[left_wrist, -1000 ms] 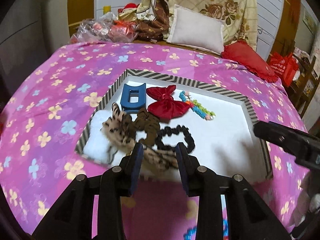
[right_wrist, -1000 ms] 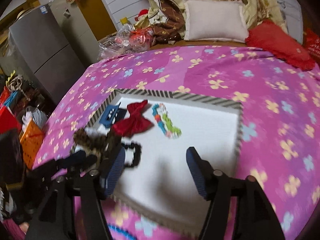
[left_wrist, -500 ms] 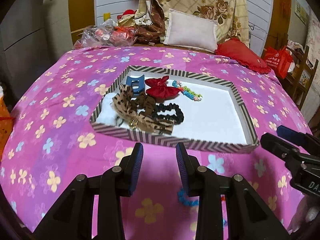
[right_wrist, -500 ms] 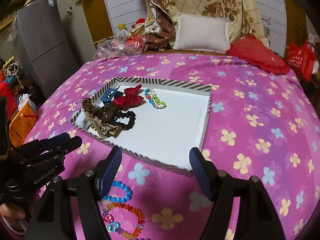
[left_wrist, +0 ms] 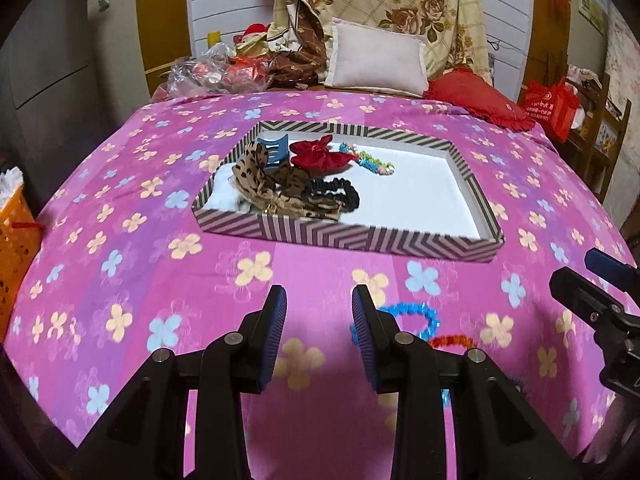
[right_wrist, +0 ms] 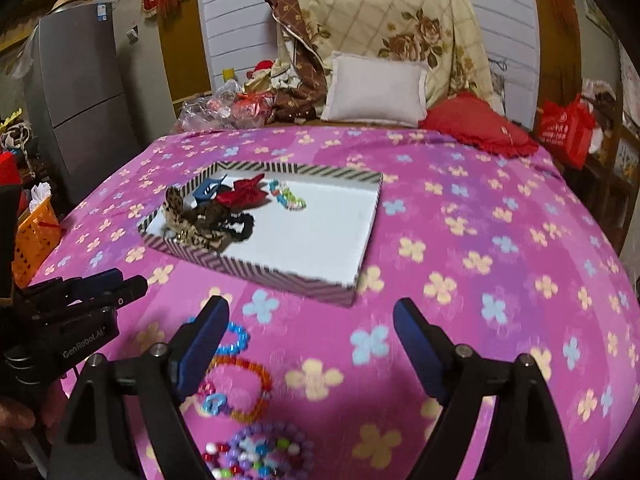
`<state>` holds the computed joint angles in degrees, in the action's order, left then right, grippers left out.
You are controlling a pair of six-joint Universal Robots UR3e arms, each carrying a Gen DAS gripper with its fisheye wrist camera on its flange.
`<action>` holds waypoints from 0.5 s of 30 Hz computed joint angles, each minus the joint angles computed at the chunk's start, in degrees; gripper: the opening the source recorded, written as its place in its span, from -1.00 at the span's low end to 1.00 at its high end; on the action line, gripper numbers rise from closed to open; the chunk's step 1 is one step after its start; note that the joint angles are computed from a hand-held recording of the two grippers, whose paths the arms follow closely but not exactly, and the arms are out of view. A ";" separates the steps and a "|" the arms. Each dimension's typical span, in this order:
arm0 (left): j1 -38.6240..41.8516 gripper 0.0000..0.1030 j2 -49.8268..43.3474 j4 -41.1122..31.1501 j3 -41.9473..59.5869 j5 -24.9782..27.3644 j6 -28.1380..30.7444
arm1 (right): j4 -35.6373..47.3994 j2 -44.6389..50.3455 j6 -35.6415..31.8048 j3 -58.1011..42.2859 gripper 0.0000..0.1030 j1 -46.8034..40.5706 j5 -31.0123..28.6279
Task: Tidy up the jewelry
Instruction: 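Move both tools back toward the blue and amber beaded bracelets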
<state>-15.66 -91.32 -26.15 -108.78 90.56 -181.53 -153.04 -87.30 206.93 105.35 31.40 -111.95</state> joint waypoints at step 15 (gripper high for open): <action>-0.75 -0.38 7.55 1.18 -8.69 0.80 -0.18 | 0.36 -5.08 4.49 6.85 0.69 5.08 -0.03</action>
<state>-16.41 -83.78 -24.97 -117.48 91.36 -181.71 -152.68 -92.38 211.43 112.20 36.47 -111.98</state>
